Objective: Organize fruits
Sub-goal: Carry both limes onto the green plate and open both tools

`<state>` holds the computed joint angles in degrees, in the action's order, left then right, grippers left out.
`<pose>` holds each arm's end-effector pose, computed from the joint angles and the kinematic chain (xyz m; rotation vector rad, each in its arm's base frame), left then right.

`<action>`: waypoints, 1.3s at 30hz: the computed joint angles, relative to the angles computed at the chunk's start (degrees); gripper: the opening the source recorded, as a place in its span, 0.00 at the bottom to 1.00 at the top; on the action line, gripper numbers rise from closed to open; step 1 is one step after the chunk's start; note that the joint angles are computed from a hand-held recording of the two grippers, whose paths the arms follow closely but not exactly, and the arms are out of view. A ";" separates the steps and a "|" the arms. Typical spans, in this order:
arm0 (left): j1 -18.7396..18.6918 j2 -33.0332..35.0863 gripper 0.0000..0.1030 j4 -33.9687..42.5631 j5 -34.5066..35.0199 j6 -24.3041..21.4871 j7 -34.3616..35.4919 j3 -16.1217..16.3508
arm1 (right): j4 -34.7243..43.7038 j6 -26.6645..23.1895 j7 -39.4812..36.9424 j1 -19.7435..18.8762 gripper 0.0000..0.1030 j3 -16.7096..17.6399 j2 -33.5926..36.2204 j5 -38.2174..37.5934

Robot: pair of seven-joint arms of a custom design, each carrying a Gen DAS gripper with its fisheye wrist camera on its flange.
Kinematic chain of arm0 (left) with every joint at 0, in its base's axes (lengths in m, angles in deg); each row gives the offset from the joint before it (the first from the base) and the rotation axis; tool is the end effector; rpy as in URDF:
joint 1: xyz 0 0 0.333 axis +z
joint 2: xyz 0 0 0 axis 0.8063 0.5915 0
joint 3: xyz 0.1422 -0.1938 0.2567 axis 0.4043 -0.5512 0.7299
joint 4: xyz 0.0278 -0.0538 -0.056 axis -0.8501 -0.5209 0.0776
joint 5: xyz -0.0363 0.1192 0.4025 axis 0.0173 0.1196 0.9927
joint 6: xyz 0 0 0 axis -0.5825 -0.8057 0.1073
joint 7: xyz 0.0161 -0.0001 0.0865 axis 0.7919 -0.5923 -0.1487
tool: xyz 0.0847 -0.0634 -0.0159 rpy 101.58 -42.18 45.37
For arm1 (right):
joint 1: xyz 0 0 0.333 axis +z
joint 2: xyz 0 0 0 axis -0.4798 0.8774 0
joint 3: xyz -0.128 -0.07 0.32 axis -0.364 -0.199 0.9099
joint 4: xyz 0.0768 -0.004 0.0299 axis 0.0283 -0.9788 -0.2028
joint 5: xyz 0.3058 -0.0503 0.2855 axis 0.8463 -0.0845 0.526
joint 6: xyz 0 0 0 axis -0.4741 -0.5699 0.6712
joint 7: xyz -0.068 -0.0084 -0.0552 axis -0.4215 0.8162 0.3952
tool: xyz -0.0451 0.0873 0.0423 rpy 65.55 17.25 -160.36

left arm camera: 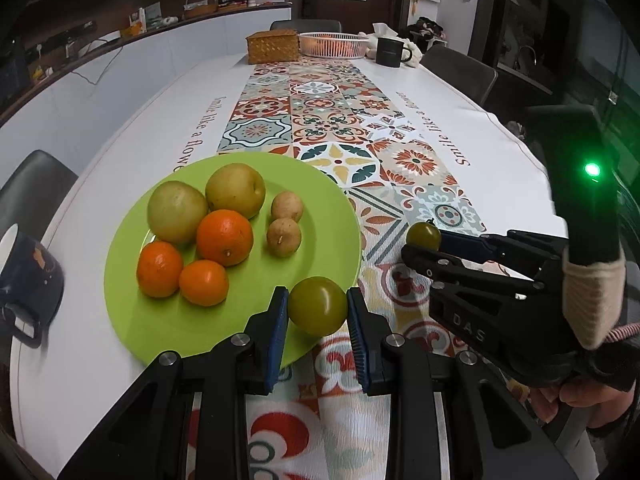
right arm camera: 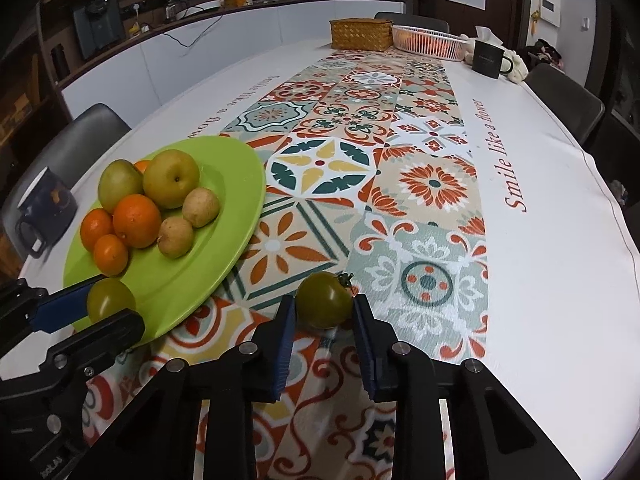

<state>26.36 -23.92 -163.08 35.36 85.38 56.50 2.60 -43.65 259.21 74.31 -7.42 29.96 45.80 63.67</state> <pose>0.5414 -0.3796 0.3439 -1.7158 1.9857 -0.7200 0.6003 0.2453 0.3132 -2.0225 1.5370 -0.4385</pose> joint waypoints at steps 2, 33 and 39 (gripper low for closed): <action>-0.27 -1.38 0.28 -1.64 1.07 0.37 -1.57 0.33 | -1.93 1.43 0.18 1.28 0.28 -0.93 -1.50 -0.30; 13.07 -15.13 0.28 -14.75 24.87 3.24 -22.08 -7.60 | -10.80 12.22 -10.20 8.46 0.29 2.82 -10.94 12.15; 13.85 -11.52 0.28 -12.32 24.40 5.37 -19.19 -5.93 | -6.27 9.93 -9.75 12.35 0.29 -0.87 -6.90 12.71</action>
